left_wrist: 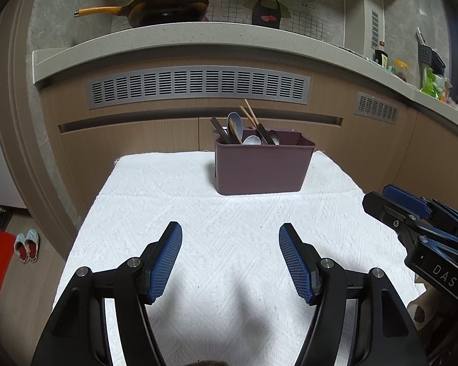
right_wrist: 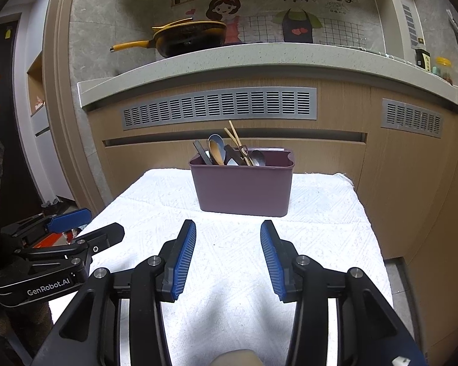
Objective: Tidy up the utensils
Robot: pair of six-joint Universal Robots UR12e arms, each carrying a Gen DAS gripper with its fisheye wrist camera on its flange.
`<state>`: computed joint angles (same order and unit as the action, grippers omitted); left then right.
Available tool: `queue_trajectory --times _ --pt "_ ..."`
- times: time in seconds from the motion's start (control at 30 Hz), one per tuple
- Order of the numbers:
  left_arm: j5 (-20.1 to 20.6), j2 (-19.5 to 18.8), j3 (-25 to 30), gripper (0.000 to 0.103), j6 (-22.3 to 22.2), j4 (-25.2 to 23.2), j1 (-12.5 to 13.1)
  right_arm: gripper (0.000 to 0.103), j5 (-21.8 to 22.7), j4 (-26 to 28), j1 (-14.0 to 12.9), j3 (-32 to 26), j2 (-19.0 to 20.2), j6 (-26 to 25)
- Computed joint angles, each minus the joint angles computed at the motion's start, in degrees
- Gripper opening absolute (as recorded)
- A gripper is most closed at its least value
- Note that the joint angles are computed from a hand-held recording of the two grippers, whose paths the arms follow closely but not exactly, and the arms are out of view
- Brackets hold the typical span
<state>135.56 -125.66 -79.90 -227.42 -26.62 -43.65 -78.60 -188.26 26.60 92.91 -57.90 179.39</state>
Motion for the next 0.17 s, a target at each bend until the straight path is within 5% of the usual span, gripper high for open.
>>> queue_trajectory --times 0.17 --pt "0.9 -0.2 -0.2 0.066 1.0 1.6 -0.1 0.042 -0.6 0.1 0.1 0.1 -0.2 -0.2"
